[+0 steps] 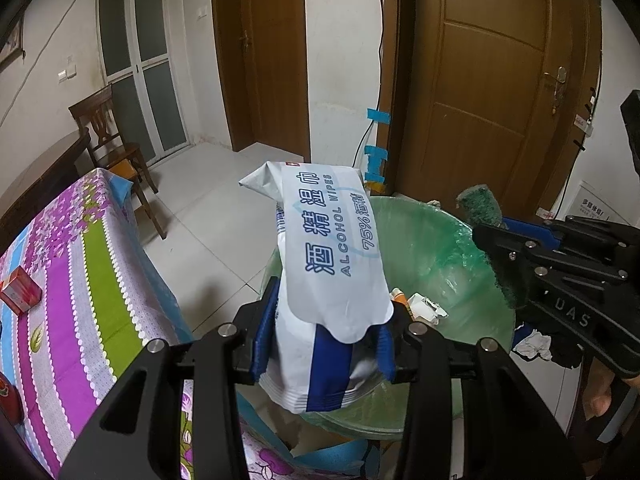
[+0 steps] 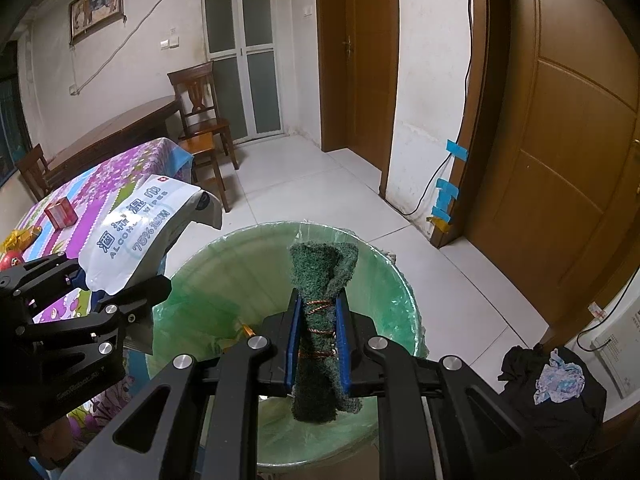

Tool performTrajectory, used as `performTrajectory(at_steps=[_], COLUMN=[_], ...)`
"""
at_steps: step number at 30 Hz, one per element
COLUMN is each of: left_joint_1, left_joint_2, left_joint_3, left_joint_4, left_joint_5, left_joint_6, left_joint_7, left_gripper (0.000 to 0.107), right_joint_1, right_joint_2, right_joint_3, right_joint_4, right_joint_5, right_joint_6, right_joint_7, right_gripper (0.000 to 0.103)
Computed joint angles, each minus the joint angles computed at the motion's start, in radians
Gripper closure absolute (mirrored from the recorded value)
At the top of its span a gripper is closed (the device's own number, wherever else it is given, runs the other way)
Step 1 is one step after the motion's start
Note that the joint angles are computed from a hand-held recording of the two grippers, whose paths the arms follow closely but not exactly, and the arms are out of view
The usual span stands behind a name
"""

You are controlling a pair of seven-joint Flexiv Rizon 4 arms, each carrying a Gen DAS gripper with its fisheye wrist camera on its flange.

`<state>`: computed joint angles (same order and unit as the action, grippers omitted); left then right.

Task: Collect trash
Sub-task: 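Open both tools to drop the wipes pack and scrubber into the bin, then move both tools back over the table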

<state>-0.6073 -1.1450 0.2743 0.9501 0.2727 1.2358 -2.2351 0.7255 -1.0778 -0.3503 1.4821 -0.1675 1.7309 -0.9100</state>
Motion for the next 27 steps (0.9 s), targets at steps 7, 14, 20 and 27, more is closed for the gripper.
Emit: performTrajectory(at_steps=[7, 14, 20, 27], left_joint_1=[0.008, 0.012, 0.013, -0.004], left_joint_2=[-0.006, -0.012, -0.014, 0.002], left_joint_3=[-0.015, -0.019, -0.019, 0.001], left_joint_4=[-0.009, -0.023, -0.026, -0.004], left_joint_5=[-0.008, -0.013, -0.014, 0.008], left_joint_6=[-0.007, -0.026, -0.033, -0.014], left_joint_7=[0.013, 0.024, 0.012, -0.010], left_gripper=[0.064, 0.054, 0.054, 0.050], right_joint_1=[-0.012, -0.012, 0.003, 0.070], right_joint_2=[-0.002, -0.004, 0.000, 0.018], right_joint_3=[0.016, 0.008, -0.009, -0.070], right_joint_4=[-0.008, -0.007, 0.009, 0.074], right_joint_5=[-0.010, 0.000, 0.017, 0.077], right_joint_6=[-0.007, 0.006, 0.018, 0.072], right_joint_7=[-0.008, -0.002, -0.004, -0.015], right_gripper=[0.083, 0.061, 0.061, 0.047])
